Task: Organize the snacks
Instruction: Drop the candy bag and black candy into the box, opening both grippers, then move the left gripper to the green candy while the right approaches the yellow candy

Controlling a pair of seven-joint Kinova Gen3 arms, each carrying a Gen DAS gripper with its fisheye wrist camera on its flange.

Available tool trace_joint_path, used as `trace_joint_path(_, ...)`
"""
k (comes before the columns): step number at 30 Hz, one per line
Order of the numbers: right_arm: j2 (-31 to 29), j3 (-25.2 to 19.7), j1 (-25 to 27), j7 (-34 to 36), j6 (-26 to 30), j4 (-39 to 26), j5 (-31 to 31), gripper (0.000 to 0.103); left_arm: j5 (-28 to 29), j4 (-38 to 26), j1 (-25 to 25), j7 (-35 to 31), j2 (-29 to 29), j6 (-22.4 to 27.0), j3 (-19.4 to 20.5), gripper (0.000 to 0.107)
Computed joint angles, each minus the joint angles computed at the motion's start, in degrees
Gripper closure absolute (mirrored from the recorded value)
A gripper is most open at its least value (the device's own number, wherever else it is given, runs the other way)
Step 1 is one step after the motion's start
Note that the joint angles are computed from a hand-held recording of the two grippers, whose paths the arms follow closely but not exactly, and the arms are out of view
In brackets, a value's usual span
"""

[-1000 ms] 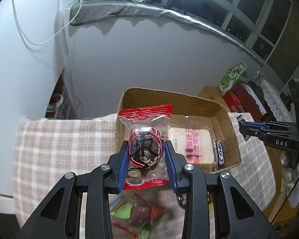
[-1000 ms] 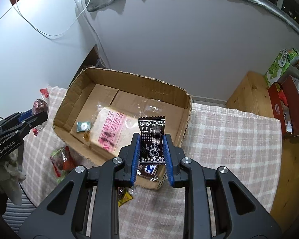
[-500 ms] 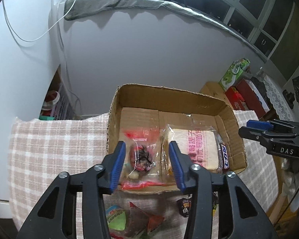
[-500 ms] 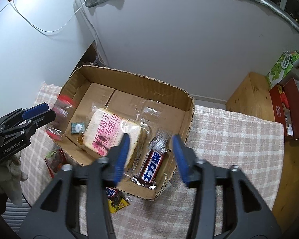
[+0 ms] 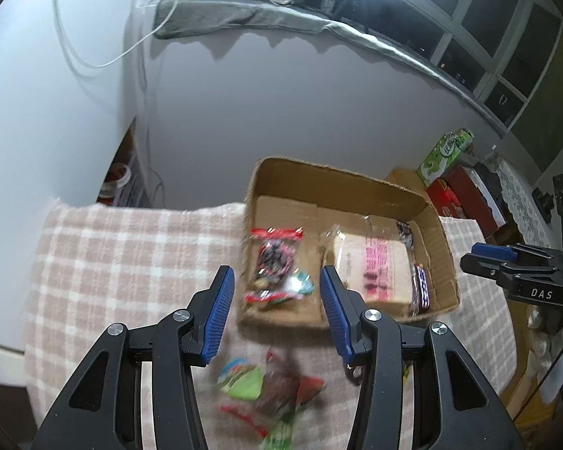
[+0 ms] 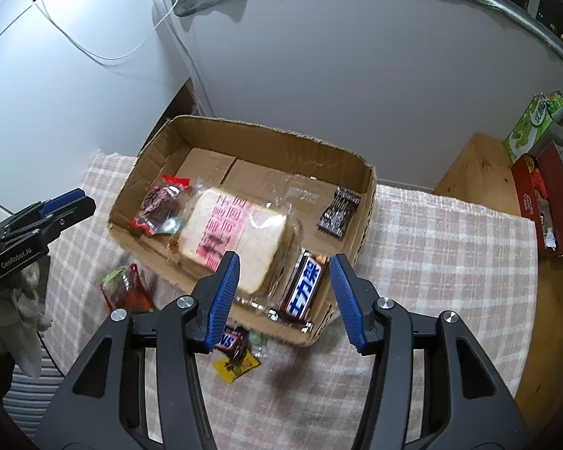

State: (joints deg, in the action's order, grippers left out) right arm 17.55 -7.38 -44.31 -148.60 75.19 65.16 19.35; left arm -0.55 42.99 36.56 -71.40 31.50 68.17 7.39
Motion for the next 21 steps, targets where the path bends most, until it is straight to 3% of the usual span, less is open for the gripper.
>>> trace_joint_path(11, -3.69, -2.39, -3.08, -7.68, -2.22, 5.81, -0.37, 0.050, 2.33, 18.67, -3.76, 5.47, -10.17, -6.31, 1.23, 0.061)
trace_joint_path(21, -2.93, -4.65, -3.40, -10.96, -6.28, 11.82, -4.96, 0.050, 4.92, 27.74, -5.21, 6.49, -13.67, -8.39, 3.91, 0.062)
